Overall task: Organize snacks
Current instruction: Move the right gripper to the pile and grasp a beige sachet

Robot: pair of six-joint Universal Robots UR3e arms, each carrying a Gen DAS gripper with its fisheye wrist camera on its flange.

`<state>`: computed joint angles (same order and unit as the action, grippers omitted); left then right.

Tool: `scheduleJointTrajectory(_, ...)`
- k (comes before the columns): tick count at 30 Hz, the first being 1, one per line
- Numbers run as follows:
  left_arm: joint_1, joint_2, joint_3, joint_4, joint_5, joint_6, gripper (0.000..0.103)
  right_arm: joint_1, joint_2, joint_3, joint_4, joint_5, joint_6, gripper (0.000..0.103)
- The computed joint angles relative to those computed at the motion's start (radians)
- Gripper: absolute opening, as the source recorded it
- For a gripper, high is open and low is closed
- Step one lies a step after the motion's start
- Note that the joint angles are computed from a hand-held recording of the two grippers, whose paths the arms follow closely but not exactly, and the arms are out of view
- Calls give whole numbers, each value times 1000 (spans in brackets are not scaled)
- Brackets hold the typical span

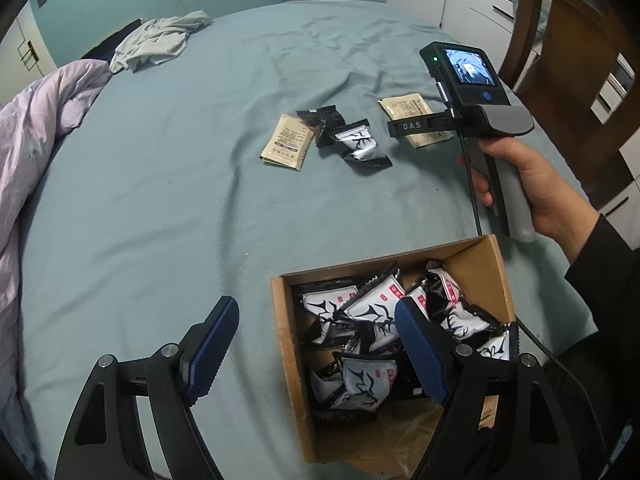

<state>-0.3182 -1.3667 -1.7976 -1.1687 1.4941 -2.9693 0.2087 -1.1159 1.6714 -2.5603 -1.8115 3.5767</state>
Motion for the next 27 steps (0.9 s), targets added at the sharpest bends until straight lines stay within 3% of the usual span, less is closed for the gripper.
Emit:
scheduleJointTrajectory(3,6,-4,-1,3,-1,-3,81,6,-20,9,-7,10,-7,83)
scheduleJointTrajectory(4,6,-4,-3,7,1,-4,81,12,-22,5,-6,11,-20,72)
scheduleJointTrajectory(5,5,-4,-7,14,5,-6,81,22,-22,-4,3,4,-31,69)
scheduleJointTrajectory(14,-13,12,-45,78,60,-19,81,67,-181,39,94,-9,18,67)
scheduleJointTrajectory(23,-22,7,-51,108,90,-25,81,111,-579,225,163,73,178,67)
scheduleJointTrajectory(27,-47,-105,52,98,116,9,81,170,-764,343,201,36,285,67)
